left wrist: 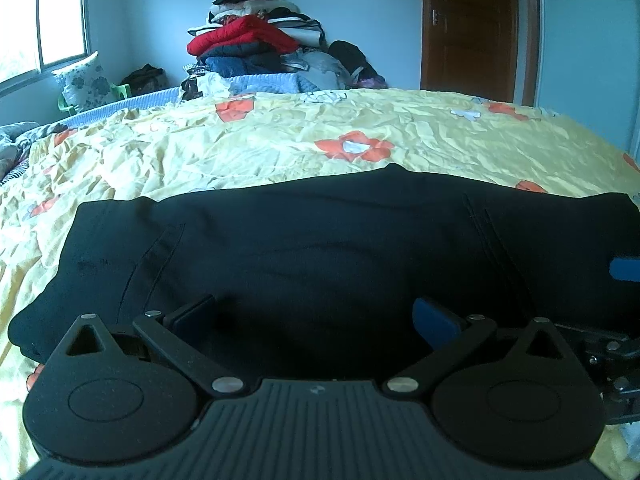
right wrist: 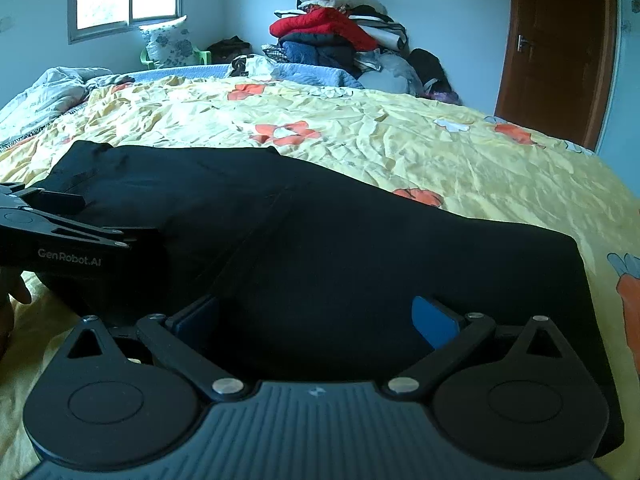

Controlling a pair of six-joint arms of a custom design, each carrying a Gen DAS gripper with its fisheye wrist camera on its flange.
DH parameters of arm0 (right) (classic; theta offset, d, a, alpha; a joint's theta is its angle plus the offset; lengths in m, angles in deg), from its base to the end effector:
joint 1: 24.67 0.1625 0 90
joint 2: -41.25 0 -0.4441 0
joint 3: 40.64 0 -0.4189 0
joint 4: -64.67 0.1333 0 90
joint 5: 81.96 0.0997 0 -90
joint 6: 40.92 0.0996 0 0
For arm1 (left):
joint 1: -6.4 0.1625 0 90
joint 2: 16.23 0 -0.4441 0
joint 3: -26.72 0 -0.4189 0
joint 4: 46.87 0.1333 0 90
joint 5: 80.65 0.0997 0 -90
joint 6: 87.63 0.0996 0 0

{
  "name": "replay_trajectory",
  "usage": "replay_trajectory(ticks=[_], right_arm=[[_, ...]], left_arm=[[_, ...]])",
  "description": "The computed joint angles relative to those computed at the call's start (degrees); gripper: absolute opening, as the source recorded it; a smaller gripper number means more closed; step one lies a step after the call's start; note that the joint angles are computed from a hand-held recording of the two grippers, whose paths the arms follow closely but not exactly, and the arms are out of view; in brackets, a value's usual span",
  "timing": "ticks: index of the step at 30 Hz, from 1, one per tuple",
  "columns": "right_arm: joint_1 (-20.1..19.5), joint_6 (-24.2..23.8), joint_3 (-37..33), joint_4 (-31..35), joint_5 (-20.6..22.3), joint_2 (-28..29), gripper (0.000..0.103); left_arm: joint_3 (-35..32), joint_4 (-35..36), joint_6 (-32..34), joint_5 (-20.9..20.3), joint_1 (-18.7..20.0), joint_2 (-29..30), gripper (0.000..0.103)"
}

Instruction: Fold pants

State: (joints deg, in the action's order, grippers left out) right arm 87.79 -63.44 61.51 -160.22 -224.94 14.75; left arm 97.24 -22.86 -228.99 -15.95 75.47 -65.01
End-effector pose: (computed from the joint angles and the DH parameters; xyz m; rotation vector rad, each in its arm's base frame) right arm 0.2804 -0.5374 0.0098 0.2390 -2.0434 1.1248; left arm -0.0762 -0.6916 0.2073 1.0239 2.2393 -0.9003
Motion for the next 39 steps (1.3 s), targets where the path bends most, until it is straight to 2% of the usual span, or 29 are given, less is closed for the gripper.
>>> replay_trajectory(ticks=[6, 7, 9, 11, 14, 16, 18, 20, 22, 24, 25, 28, 33, 36, 39], right_arm=[[0.49, -0.25, -0.42, 1.74, -1.12, -0.19, 0.103], [0.96, -1.89, -1.39, 1.21, -2.16, 0.42, 0.103], [2.13, -9.96, -4.68, -2.85, -3.70, 2.85, 0.103], [3.16, -17.20, -7.44, -4.50, -3.23, 4.69, 0.103], [4.57, -24.73, -10.91, -3.97, -0.76, 6.97, 0.103], [5.41, -27.96, -13.20, -2.16, 1.12, 8.43, 0.103], [6.01, -29.82, -15.11, 0.74, 3.72, 9.62, 0.103], [6.38, -29.70, -16.53, 5.63, 7.18, 10.13, 0.103], [6.64, -30.05, -18.19, 8.61, 10.16, 11.01, 0.103], [7.06, -31.99, -20.61, 10.47, 12.05, 12.66, 0.103], [7.25, -33.75, -22.02, 11.23, 12.59, 13.67, 0.102], [7.90, -42.14, -27.84, 13.03, 10.36, 17.94, 0.088], [7.83, -60.05, -37.40, 7.16, 6.83, 25.64, 0.088], [7.37, -63.46, -41.93, 5.80, 7.08, 27.90, 0.088], [6.76, -65.65, -45.77, 3.31, 8.32, 29.91, 0.088]], left_arm=[[2.31, -1.44, 1.09, 1.38, 0.27, -2.45, 0.103], [3.19, -2.44, 1.75, 1.27, 0.31, -3.32, 0.103], [4.39, -4.33, 3.16, 0.67, 0.51, -4.83, 0.103], [5.25, -6.41, 4.29, -0.59, 0.91, -6.33, 0.103], [5.10, -8.39, 3.58, -2.85, 1.87, -8.09, 0.103], [4.38, -9.38, 1.85, -4.12, 2.90, -9.17, 0.103], [3.99, -12.28, 0.26, -6.87, 3.81, -10.17, 0.103], [3.50, -15.74, -1.01, -10.33, 4.66, -10.87, 0.103], [0.52, -14.07, -4.26, -12.67, 5.59, -10.36, 0.102], [-5.18, -5.99, -11.45, -12.51, 6.87, -8.75, 0.102], [-8.47, -0.71, -16.13, -11.00, 7.67, -7.71, 0.102], [-16.67, 12.91, -27.42, -4.11, 9.84, -4.78, 0.102], [-29.72, 30.50, -36.14, 10.80, 12.86, 1.54, 0.102], [-35.54, 37.82, -40.33, 19.45, 14.57, 5.42, 0.103], [-39.14, 40.38, -43.90, 22.75, 15.02, 7.78, 0.102]])
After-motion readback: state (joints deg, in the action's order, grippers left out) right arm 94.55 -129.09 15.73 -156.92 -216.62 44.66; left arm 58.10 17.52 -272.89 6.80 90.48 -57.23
